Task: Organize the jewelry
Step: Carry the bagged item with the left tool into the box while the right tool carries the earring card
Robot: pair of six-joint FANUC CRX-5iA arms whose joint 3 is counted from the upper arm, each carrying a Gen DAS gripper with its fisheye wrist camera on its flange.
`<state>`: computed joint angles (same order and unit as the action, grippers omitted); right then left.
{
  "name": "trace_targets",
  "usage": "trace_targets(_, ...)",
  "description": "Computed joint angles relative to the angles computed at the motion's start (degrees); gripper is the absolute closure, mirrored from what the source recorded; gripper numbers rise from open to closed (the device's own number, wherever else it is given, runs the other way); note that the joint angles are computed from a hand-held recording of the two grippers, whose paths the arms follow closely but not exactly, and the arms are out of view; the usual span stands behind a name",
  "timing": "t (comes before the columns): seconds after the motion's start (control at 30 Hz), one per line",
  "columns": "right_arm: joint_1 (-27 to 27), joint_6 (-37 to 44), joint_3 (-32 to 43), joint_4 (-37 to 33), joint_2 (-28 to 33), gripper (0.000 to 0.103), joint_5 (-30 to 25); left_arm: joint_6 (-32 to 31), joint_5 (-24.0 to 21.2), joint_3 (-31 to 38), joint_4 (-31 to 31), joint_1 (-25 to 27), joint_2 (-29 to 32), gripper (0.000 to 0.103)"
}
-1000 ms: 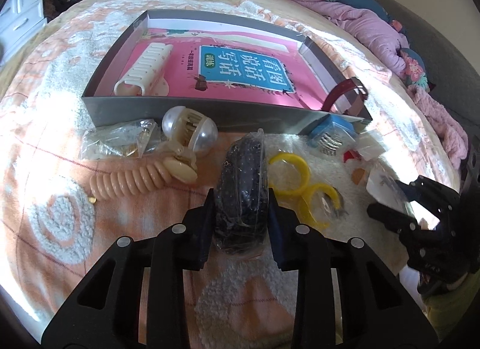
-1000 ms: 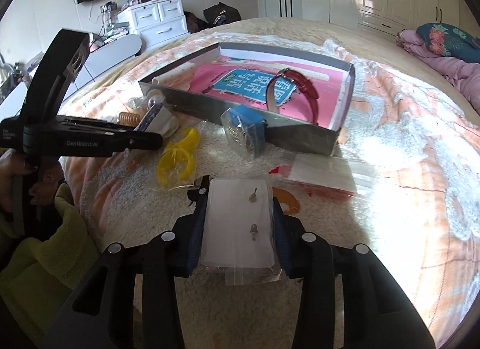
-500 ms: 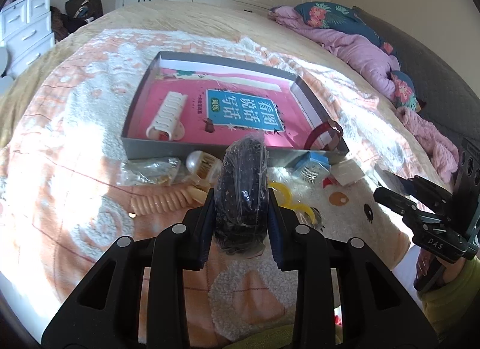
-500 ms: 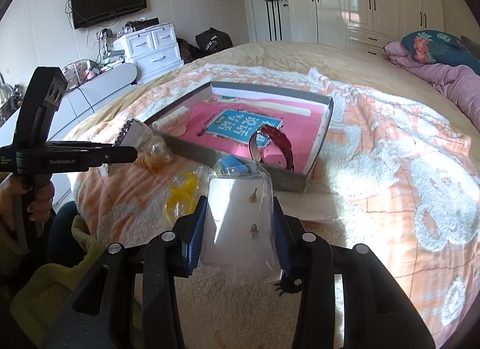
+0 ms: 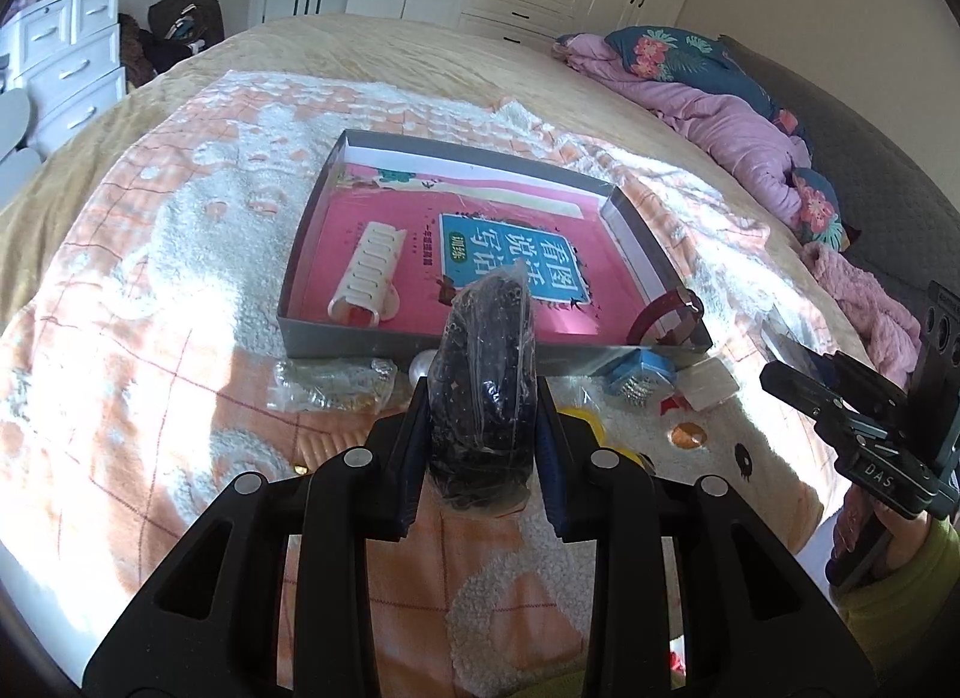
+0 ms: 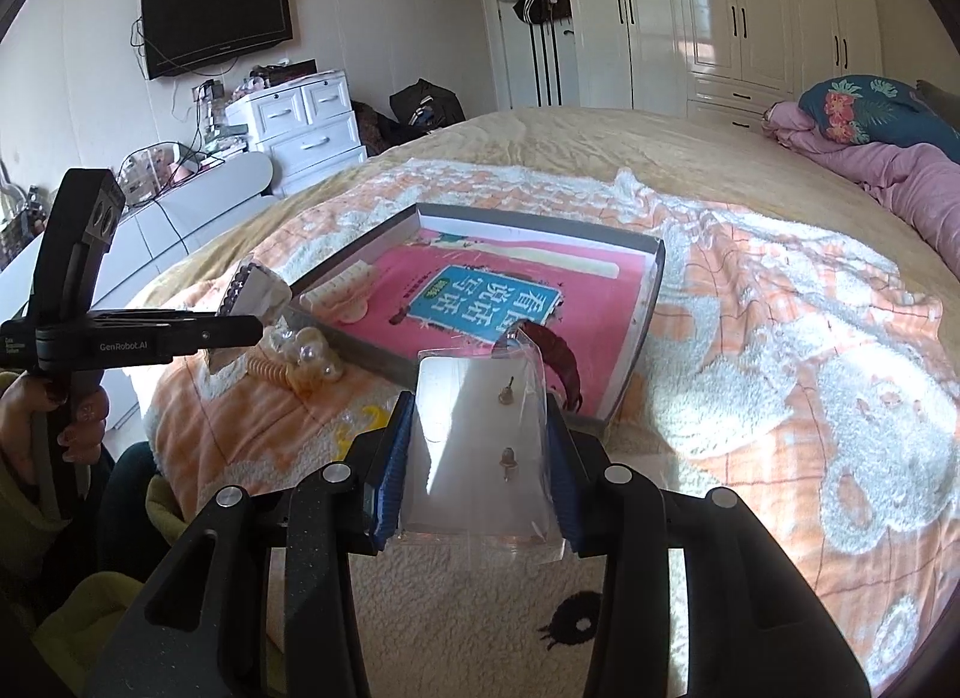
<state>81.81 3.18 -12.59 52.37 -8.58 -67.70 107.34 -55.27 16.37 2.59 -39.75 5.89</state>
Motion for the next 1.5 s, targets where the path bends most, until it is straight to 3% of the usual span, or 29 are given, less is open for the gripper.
trace_targets(0.43, -5.0, 2.7, 1.2, 0.3, 0.8, 0.064, 5.2, 0.7, -2.2, 5.4, -0.9, 0.7, 3.7, 0.080)
trace_targets(0.9, -10.2, 8.1, 4.5, 0.0, 2.5, 0.064, 7.1, -0.6, -5.2, 13.8, -0.6, 0.8, 10.4, 0.080)
trace_targets(1.5, -17.9, 16.1, 8.4, -10.2, 5.6, 0.064, 9.7, -2.1, -10.6, 23.1, -1.1, 0.4, 18.2, 0.080)
